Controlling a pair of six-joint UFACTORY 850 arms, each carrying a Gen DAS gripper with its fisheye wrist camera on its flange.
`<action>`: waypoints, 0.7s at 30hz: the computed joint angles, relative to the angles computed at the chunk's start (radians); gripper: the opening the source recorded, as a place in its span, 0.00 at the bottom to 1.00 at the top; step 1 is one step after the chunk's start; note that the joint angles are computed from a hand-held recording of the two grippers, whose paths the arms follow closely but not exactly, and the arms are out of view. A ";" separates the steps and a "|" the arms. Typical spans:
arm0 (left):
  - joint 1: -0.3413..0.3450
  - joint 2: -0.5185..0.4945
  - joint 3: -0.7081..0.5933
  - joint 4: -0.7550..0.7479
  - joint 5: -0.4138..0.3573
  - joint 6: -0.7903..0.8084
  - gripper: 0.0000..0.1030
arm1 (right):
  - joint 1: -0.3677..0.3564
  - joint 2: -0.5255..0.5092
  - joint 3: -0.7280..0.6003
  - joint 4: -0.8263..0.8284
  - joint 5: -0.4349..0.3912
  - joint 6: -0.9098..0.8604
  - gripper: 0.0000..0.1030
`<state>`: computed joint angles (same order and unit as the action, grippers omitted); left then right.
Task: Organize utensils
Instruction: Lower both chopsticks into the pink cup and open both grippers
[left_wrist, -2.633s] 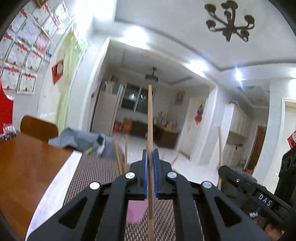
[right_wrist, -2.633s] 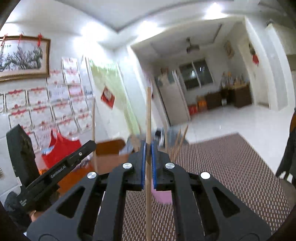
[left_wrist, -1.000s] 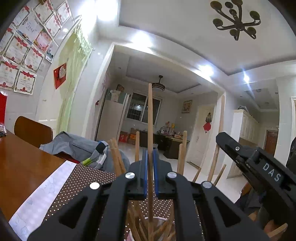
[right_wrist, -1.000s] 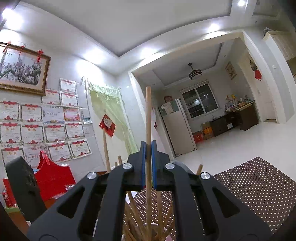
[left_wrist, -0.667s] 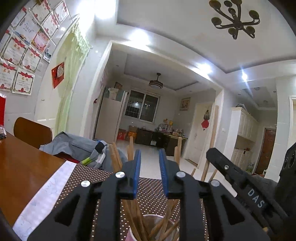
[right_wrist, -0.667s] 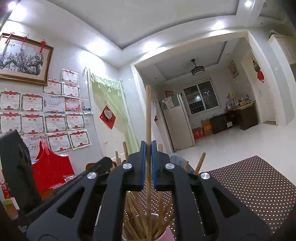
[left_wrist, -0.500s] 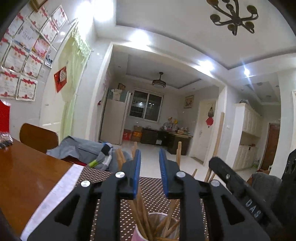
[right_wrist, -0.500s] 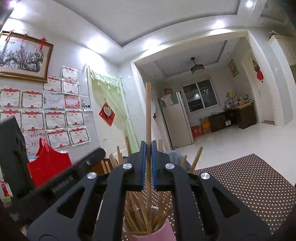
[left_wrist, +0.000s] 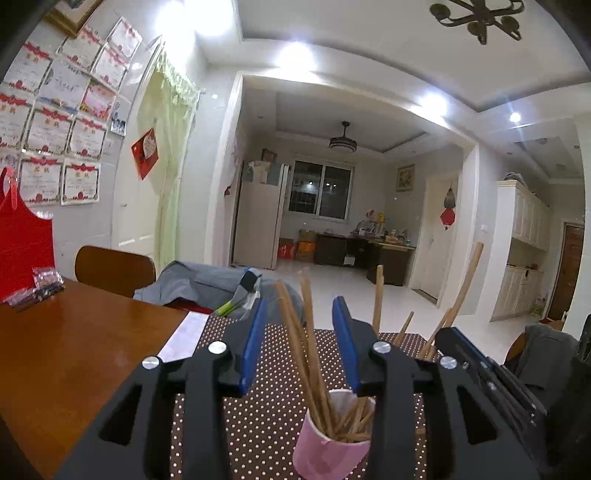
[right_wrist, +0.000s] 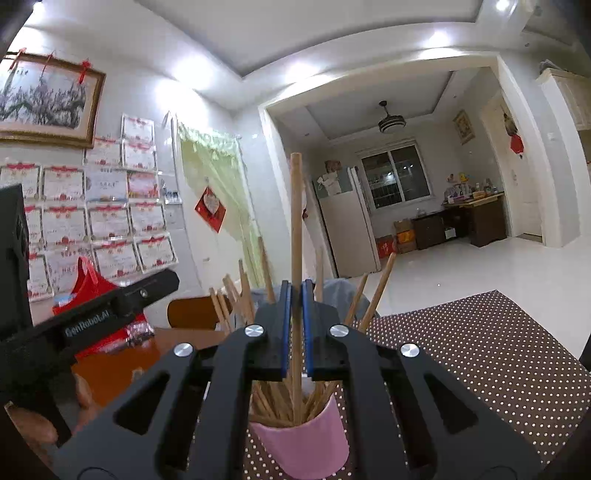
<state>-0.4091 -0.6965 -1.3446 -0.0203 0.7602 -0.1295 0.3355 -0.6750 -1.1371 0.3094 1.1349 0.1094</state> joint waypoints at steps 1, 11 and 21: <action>0.002 -0.001 -0.002 0.000 -0.008 -0.009 0.36 | 0.003 -0.003 -0.001 0.004 -0.004 -0.013 0.06; 0.015 -0.015 -0.022 0.043 -0.050 -0.066 0.36 | 0.014 -0.040 -0.041 0.026 -0.073 -0.072 0.06; 0.010 -0.015 -0.025 0.007 -0.055 -0.027 0.45 | 0.031 -0.012 -0.007 0.077 -0.006 -0.079 0.44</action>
<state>-0.3988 -0.7114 -1.3695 -0.0137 0.7050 -0.1569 0.3668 -0.6867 -1.1438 0.3861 1.1290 0.0308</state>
